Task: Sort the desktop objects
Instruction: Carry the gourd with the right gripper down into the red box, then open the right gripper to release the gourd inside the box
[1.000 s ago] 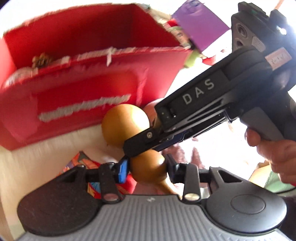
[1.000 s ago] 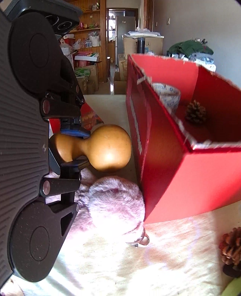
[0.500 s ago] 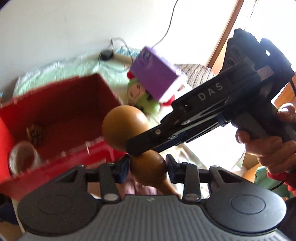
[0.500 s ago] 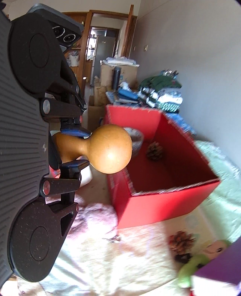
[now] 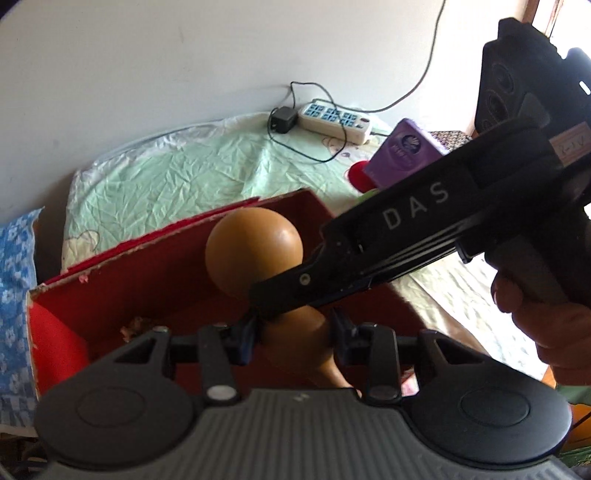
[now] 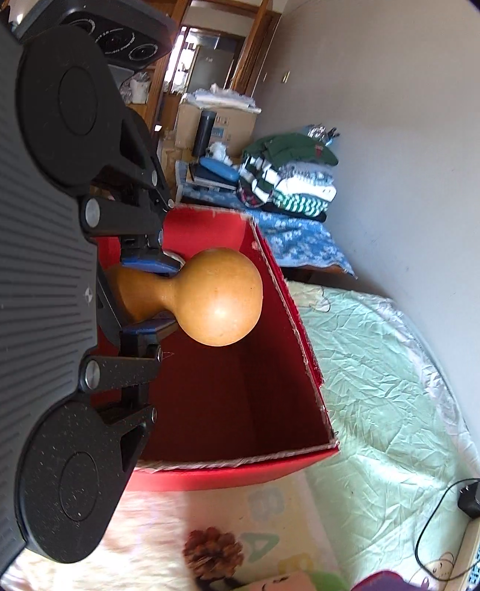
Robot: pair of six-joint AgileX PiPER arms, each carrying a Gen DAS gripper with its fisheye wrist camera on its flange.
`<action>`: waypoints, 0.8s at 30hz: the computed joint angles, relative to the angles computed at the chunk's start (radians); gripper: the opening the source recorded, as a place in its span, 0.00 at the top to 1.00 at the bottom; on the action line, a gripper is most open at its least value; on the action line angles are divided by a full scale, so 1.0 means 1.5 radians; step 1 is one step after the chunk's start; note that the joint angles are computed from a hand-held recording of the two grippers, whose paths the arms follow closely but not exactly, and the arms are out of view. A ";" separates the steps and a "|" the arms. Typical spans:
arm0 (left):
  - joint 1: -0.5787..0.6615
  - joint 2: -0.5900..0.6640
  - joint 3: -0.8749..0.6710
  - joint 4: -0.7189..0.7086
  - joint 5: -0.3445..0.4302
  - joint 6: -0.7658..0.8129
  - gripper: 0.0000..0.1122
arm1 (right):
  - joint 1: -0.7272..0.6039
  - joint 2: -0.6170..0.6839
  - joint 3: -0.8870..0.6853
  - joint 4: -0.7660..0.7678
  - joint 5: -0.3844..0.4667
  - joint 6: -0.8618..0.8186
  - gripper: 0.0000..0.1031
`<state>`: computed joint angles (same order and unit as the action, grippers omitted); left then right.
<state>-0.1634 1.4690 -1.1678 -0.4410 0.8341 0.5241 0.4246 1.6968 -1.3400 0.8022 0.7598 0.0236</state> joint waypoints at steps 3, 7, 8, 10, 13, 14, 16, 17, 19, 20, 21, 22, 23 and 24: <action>0.023 0.068 -0.033 -0.001 0.010 -0.006 0.67 | 0.028 0.072 -0.078 -0.062 0.013 0.055 0.71; 0.041 0.154 -0.066 0.000 0.018 -0.028 0.67 | 0.047 0.156 -0.163 -0.105 0.054 0.108 0.71; 0.042 0.172 -0.075 0.008 0.021 -0.037 0.67 | 0.049 0.172 -0.176 -0.111 0.062 0.117 0.71; 0.040 0.196 -0.087 0.030 0.028 -0.061 0.65 | 0.055 0.193 -0.194 -0.127 0.079 0.139 0.71; 0.042 0.207 -0.107 0.046 0.059 -0.084 0.63 | 0.070 0.219 -0.224 -0.172 0.096 0.189 0.72; 0.038 0.208 -0.111 0.062 0.062 -0.093 0.55 | 0.073 0.226 -0.233 -0.180 0.101 0.200 0.74; 0.029 0.209 -0.119 0.097 0.068 -0.112 0.49 | 0.072 0.243 -0.249 -0.172 0.112 0.213 0.81; 0.028 0.212 -0.124 0.108 0.074 -0.113 0.46 | 0.069 0.246 -0.248 -0.156 0.114 0.208 0.83; 0.030 0.218 -0.132 0.122 0.087 -0.112 0.45 | 0.070 0.255 -0.253 -0.150 0.121 0.213 0.83; 0.032 0.219 -0.134 0.127 0.091 -0.113 0.45 | 0.073 0.259 -0.259 -0.154 0.129 0.218 0.82; 0.035 0.215 -0.129 0.129 0.089 -0.109 0.45 | 0.075 0.265 -0.263 -0.154 0.135 0.222 0.82; 0.038 0.210 -0.123 0.131 0.085 -0.104 0.45 | 0.076 0.269 -0.265 -0.151 0.140 0.224 0.82; 0.041 0.206 -0.118 0.132 0.083 -0.101 0.45 | 0.077 0.271 -0.262 -0.144 0.138 0.221 0.82; 0.045 0.202 -0.114 0.132 0.081 -0.098 0.45 | 0.079 0.273 -0.261 -0.138 0.136 0.219 0.82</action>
